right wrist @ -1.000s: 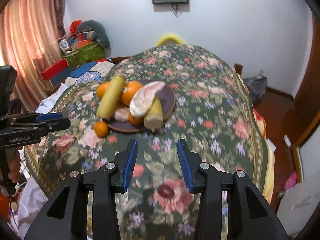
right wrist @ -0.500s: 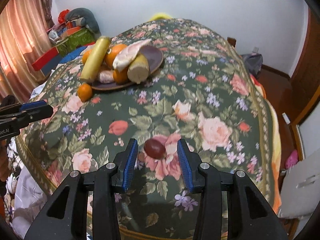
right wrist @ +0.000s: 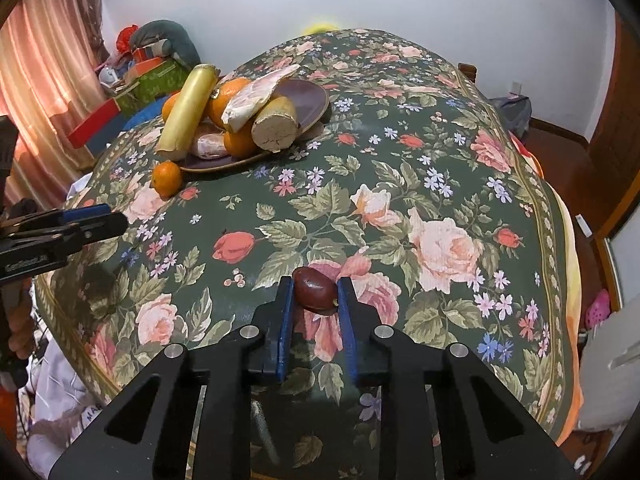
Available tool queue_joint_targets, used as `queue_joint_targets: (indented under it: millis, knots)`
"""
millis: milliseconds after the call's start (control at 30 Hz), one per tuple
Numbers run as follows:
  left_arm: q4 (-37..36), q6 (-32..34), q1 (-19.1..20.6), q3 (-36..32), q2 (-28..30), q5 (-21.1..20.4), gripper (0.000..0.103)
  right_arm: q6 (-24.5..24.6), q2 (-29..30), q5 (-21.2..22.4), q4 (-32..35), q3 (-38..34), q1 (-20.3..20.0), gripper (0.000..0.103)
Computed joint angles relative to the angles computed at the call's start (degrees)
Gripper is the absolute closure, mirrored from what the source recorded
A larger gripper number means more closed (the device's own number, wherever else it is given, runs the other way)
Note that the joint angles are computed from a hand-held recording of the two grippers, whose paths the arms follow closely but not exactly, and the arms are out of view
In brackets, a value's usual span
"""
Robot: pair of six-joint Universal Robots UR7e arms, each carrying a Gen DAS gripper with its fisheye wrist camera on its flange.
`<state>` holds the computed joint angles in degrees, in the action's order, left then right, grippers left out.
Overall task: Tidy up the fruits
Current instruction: 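Grasp the second dark red date from the table with the right gripper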
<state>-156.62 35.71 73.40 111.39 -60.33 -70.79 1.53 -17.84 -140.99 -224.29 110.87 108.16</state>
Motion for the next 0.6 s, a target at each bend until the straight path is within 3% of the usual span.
queue_joint_targets:
  millis: [333, 500, 600]
  knots:
    - [2.39, -0.92, -0.69, -4.78, 4.37, 0.09, 0.053, -4.35, -1.29, 2.15, -1.90, -1.20, -0.47, 0.084]
    - [3.34, -1.58, -1.02, -6.48, 6.32, 0.54, 0.057, -5.52, -1.44, 3.17, -2.11, -1.83, -0.88, 0.084]
    - [3.97, -2.28, -0.81, -7.72, 7.40, 0.67, 0.067, -5.98, -1.46, 3.77, -2.13, -2.15, -0.95, 0.084]
